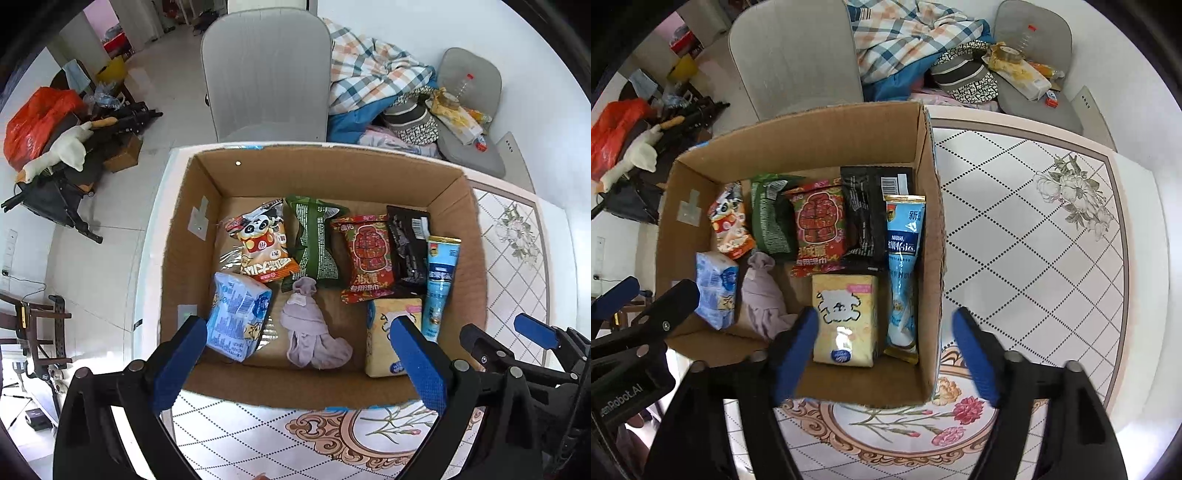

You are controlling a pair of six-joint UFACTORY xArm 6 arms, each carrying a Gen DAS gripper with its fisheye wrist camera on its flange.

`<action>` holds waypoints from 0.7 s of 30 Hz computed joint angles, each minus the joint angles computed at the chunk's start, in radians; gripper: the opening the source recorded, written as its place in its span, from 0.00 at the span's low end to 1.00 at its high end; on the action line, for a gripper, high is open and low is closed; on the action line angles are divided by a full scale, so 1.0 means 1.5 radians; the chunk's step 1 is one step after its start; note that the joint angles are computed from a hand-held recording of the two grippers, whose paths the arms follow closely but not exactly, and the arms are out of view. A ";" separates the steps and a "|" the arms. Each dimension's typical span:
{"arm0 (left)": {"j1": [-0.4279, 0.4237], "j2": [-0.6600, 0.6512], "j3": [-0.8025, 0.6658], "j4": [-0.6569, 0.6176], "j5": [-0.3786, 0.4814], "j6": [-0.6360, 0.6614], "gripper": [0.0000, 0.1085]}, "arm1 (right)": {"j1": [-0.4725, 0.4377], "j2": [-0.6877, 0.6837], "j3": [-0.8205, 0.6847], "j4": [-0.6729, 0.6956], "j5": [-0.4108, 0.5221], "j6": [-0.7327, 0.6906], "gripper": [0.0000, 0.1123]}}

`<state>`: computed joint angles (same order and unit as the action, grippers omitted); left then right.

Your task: Organize soft objects

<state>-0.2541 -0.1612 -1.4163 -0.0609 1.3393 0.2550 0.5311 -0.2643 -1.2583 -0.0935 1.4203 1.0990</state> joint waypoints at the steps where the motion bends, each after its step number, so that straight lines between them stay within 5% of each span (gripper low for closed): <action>1: 0.003 -0.009 -0.001 -0.003 0.003 0.002 0.94 | 0.004 -0.005 -0.001 0.000 0.002 0.006 0.74; 5: 0.017 -0.055 -0.004 -0.011 0.009 0.001 0.94 | 0.033 -0.025 -0.024 -0.015 0.034 0.033 0.91; 21: 0.088 -0.158 -0.164 -0.080 0.151 0.052 0.94 | 0.324 0.024 -0.399 -0.256 0.362 0.207 0.92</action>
